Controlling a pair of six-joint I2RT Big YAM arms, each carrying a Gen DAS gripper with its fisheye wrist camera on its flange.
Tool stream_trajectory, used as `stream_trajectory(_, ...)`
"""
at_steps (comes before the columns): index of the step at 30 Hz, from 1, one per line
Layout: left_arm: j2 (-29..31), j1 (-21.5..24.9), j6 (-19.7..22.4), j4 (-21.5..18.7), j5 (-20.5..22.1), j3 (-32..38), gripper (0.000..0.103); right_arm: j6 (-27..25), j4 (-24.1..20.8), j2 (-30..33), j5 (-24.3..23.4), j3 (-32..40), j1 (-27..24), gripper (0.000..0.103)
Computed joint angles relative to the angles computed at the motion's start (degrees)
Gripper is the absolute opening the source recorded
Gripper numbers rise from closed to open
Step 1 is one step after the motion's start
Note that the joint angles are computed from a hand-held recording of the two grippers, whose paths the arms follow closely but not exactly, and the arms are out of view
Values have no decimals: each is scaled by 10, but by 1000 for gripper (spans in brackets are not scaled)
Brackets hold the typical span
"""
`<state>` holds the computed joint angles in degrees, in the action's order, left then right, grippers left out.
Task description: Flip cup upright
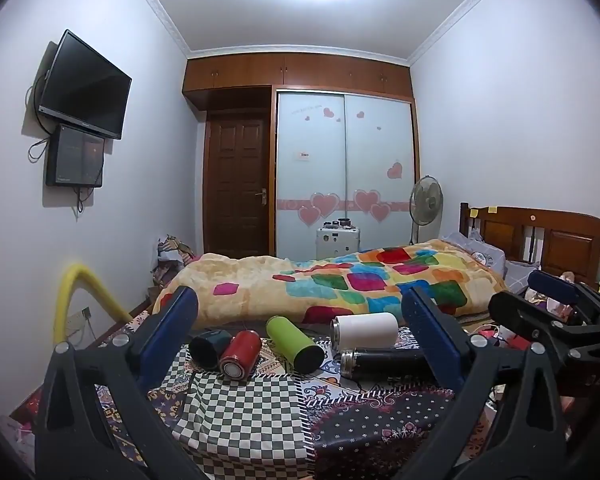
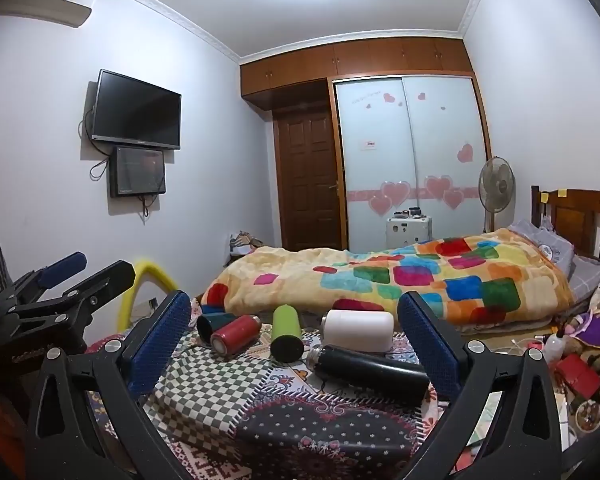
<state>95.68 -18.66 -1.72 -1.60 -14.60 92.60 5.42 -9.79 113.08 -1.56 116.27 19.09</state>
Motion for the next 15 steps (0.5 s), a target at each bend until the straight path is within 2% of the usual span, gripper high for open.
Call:
stream_trajectory(6, 3, 0, 1, 3, -3, 2, 103, 3, -1, 7, 8, 7, 6, 103)
stream_trajectory(15, 6, 1, 4, 4, -4, 3, 103, 5, -8, 8, -5, 13, 0, 103)
